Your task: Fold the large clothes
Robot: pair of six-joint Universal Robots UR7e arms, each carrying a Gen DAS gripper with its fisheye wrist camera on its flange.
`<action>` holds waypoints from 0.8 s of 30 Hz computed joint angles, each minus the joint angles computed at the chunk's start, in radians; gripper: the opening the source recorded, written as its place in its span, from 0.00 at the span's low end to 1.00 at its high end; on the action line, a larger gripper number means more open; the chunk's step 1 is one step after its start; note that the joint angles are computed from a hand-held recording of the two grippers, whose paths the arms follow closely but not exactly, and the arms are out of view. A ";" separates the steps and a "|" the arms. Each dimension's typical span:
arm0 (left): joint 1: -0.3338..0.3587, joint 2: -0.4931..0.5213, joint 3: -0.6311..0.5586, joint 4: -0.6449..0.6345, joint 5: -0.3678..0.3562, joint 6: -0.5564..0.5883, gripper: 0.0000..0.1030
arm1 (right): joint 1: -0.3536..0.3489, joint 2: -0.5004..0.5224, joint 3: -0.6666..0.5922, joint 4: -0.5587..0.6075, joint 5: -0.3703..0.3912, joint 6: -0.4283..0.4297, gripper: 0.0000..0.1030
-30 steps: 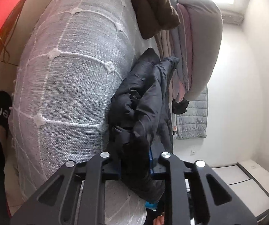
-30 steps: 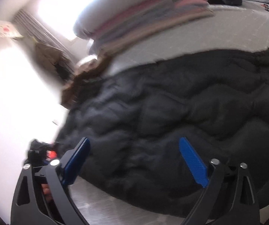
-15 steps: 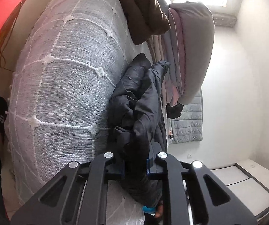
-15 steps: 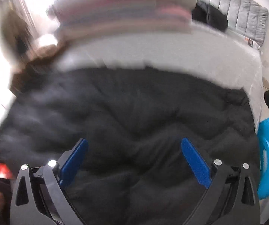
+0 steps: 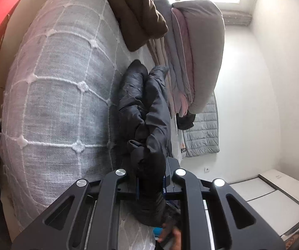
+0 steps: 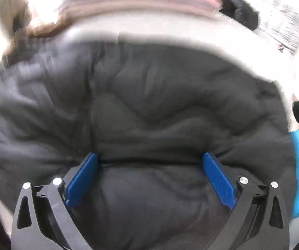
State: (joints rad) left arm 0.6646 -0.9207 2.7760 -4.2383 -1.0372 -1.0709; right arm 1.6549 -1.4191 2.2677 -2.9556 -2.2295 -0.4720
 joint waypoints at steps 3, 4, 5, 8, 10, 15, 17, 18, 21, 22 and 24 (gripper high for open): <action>-0.014 -0.040 -0.002 0.065 0.025 -0.002 0.12 | 0.020 -0.061 0.018 -0.019 0.047 0.018 0.94; -0.018 -0.041 -0.002 0.069 0.031 -0.003 0.12 | 0.032 -0.071 0.030 -0.047 0.037 0.002 0.94; -0.022 -0.042 -0.003 0.073 0.038 -0.005 0.12 | 0.036 -0.071 0.034 -0.051 0.025 -0.005 0.94; -0.033 -0.040 -0.006 0.079 0.051 -0.011 0.12 | 0.004 -0.038 0.049 -0.039 0.000 -0.028 0.95; -0.043 -0.056 -0.015 0.118 0.064 -0.015 0.12 | -0.012 -0.022 0.068 -0.111 0.023 -0.054 0.95; -0.054 -0.096 -0.027 0.177 0.072 -0.015 0.12 | -0.002 -0.009 0.068 -0.120 0.003 -0.039 0.95; -0.069 -0.118 -0.033 0.222 0.089 -0.012 0.12 | 0.000 -0.010 0.072 -0.121 0.003 -0.037 0.95; -0.076 -0.131 -0.037 0.243 0.096 -0.008 0.12 | -0.001 -0.015 0.076 -0.120 0.002 -0.036 0.95; -0.106 -0.168 -0.056 0.311 0.119 0.017 0.12 | -0.002 0.000 0.089 -0.140 -0.006 -0.036 0.95; -0.123 -0.182 -0.066 0.338 0.130 0.033 0.12 | -0.012 -0.002 0.095 -0.147 -0.002 -0.043 0.95; -0.146 -0.202 -0.092 0.387 0.144 0.068 0.12 | -0.012 0.001 0.094 -0.142 -0.006 -0.039 0.95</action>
